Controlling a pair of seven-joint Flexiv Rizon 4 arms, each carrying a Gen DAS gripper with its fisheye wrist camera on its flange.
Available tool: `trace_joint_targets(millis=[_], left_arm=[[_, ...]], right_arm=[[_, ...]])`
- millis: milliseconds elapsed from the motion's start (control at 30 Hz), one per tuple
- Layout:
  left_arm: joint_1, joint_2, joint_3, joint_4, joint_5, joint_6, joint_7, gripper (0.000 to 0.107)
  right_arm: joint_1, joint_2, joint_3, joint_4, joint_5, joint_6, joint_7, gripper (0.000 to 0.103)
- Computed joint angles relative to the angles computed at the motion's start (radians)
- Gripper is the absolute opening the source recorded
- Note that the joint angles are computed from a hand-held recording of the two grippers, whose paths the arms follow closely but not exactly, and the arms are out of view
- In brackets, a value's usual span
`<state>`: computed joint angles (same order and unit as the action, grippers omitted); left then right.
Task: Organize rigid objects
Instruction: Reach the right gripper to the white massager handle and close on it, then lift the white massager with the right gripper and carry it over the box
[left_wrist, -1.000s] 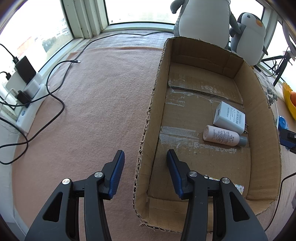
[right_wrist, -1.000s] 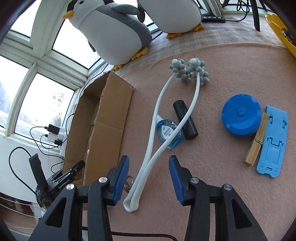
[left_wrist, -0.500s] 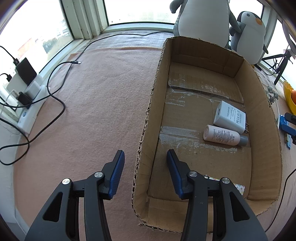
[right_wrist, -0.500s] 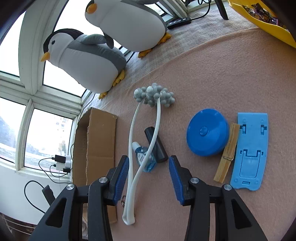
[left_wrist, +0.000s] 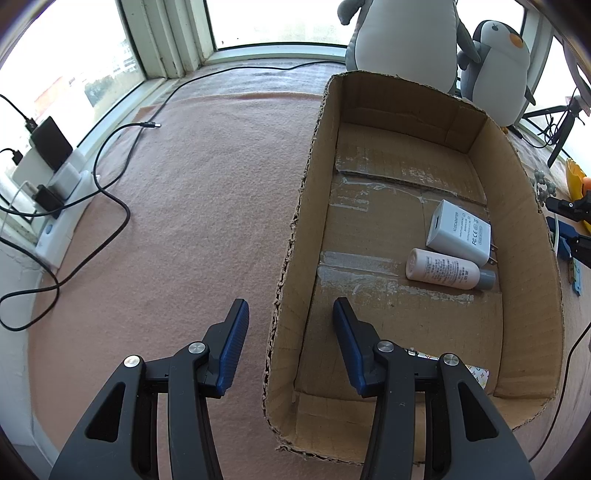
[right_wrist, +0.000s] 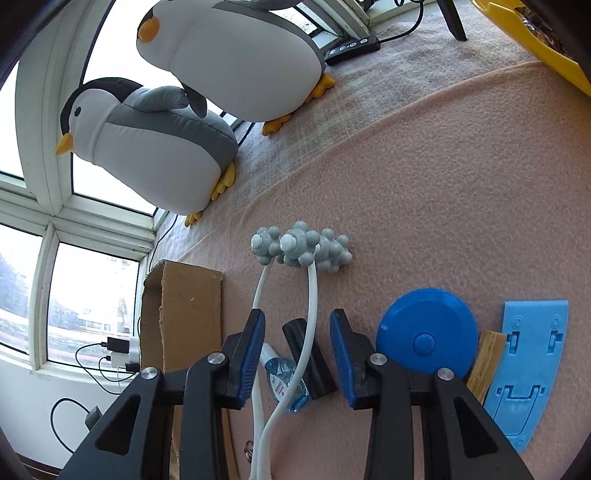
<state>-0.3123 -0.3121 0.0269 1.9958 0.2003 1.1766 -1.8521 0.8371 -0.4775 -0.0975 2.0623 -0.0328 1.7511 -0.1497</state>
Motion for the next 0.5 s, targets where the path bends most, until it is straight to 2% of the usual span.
trace_joint_targets(millis=[67, 133, 233, 300, 500], left_arm=[[0.000, -0.001, 0.000, -0.002, 0.000, -0.001, -0.001, 0.047], [-0.001, -0.001, -0.001, -0.002, 0.000, -0.001, -0.001, 0.047], [-0.001, -0.001, 0.000, -0.002, 0.001, -0.001, -0.002, 0.047], [0.000, -0.001, 0.000, -0.002, 0.002, -0.001, -0.001, 0.047], [0.008, -0.002, -0.006, 0.001, -0.011, 0.002, 0.013, 0.047]], right_arm=[[-0.026, -0.017, 0.029, -0.008, 0.007, 0.029, -0.004, 0.012], [-0.014, -0.024, 0.022, -0.008, 0.024, 0.054, -0.012, 0.006], [0.052, -0.012, -0.034, 0.007, 0.066, 0.086, -0.036, 0.006], [0.075, -0.008, -0.044, 0.012, 0.099, 0.129, -0.061, 0.006], [0.253, 0.040, -0.198, 0.014, 0.198, 0.107, -0.145, 0.005]])
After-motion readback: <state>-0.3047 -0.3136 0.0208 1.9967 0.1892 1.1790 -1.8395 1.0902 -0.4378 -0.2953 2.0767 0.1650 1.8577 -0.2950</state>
